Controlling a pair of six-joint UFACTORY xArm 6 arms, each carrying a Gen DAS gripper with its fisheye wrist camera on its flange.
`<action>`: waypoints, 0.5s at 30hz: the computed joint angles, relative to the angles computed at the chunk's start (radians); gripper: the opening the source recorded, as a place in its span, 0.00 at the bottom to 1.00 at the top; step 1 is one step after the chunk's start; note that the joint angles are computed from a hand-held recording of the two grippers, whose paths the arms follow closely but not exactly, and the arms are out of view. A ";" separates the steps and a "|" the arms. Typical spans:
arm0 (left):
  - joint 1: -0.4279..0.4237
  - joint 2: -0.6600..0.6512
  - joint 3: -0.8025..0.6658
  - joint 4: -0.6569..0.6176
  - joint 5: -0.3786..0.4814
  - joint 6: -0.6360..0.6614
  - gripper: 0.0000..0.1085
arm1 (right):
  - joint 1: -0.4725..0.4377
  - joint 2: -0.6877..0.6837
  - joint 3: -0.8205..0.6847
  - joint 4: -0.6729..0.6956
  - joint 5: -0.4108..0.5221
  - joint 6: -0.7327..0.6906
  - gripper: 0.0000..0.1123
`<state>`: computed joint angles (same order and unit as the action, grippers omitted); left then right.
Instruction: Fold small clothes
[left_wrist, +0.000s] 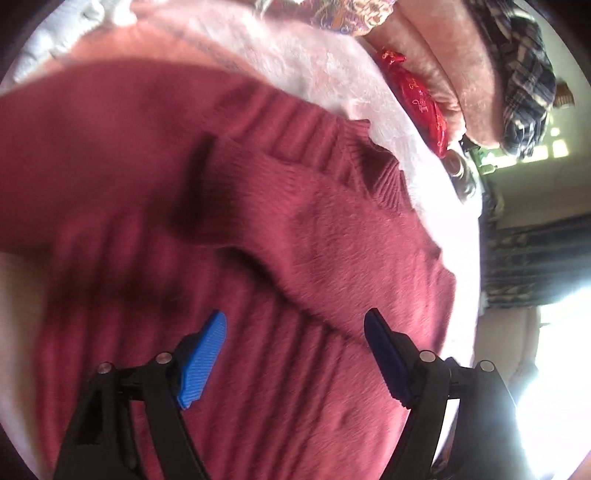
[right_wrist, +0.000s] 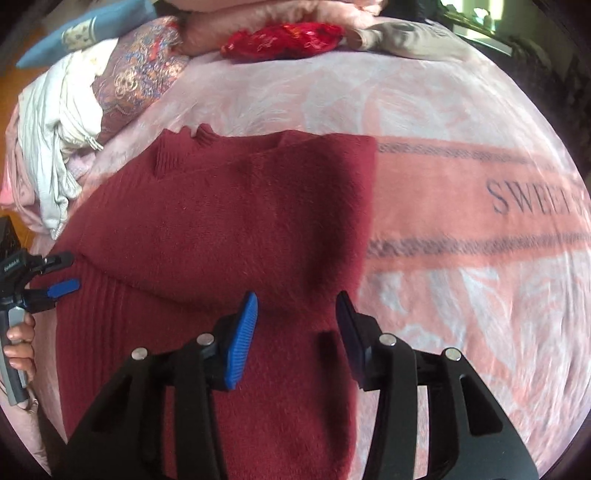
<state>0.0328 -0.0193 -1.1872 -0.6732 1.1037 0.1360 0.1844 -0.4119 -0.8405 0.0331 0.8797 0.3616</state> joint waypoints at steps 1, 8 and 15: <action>-0.009 0.009 -0.004 -0.004 -0.010 -0.008 0.70 | 0.005 0.045 -0.029 -0.021 0.014 0.013 0.39; -0.054 0.064 -0.061 0.136 -0.131 -0.068 0.20 | 0.000 0.127 -0.060 -0.043 0.018 0.004 0.39; -0.094 -0.140 0.124 0.246 -0.350 0.075 0.10 | -0.021 0.107 -0.032 0.003 -0.002 -0.026 0.39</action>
<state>-0.0615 -0.1594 -1.0627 -0.4272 0.7536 0.2106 0.1635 -0.3044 -0.8727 0.0365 0.8776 0.3352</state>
